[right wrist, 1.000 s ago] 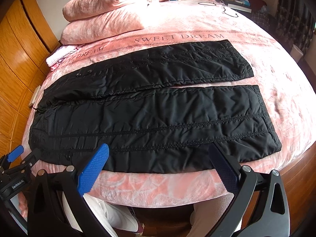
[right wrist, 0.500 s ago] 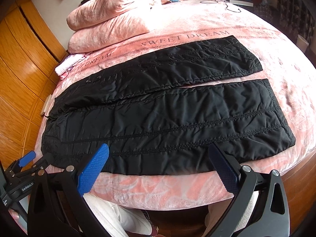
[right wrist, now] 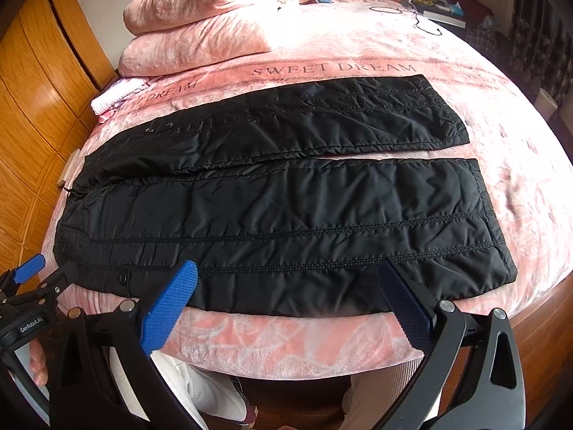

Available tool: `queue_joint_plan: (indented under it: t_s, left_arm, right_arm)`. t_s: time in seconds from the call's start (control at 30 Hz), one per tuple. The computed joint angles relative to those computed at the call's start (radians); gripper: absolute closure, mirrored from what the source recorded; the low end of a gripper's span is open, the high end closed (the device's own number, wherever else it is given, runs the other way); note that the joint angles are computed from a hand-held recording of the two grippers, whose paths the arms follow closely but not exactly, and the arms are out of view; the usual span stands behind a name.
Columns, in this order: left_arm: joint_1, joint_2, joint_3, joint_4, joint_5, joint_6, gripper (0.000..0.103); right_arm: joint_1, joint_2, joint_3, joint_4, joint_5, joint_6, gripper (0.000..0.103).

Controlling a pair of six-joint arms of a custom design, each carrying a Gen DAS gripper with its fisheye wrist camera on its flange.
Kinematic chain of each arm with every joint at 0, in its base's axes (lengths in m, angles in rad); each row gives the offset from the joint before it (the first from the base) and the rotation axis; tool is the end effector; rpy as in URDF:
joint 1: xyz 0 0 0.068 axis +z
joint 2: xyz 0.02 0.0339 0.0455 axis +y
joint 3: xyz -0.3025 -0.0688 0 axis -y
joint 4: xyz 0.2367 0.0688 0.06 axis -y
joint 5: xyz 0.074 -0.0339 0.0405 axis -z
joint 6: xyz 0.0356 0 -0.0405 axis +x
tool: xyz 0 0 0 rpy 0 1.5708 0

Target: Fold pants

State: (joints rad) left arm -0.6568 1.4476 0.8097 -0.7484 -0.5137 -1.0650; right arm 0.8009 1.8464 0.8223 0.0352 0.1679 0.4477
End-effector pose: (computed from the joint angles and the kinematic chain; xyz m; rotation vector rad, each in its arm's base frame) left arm 0.1912 -0.1253 0.2177 -0.5939 2.5549 0.2649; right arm 0.2386 0.2375 0.1424 -0.3864 2.5325 0.2734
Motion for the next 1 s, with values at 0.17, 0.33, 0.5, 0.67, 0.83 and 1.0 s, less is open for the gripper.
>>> queue_joint_plan:
  t_s: [0.17,0.33,0.5,0.67,0.83,1.0]
  left_arm:
    - [0.004,0.006,0.0,0.005,0.002,0.007,0.004]
    - [0.006,0.019,0.005,0.014,0.006,0.009,0.004]
    - [0.007,0.027,0.008,0.016,0.003,0.013,0.004]
    - [0.023,0.039,0.011,0.033,0.015,0.024,0.004]
    - [0.036,0.048,0.014,0.042,0.023,0.042,0.004]
    - [0.056,0.053,0.012,0.06,0.036,0.065,0.004]
  right_arm:
    - [-0.019,0.004,0.002,-0.002,-0.022,0.018,0.002]
    - [-0.031,0.009,-0.003,0.008,-0.042,0.024,0.002]
    - [-0.04,0.018,-0.003,0.015,-0.066,0.024,0.002]
    - [-0.049,0.026,0.001,0.02,-0.08,0.02,0.002]
    - [-0.065,0.041,0.018,0.006,-0.107,0.016,0.002]
    - [-0.077,0.06,0.028,0.01,-0.128,0.004,0.002]
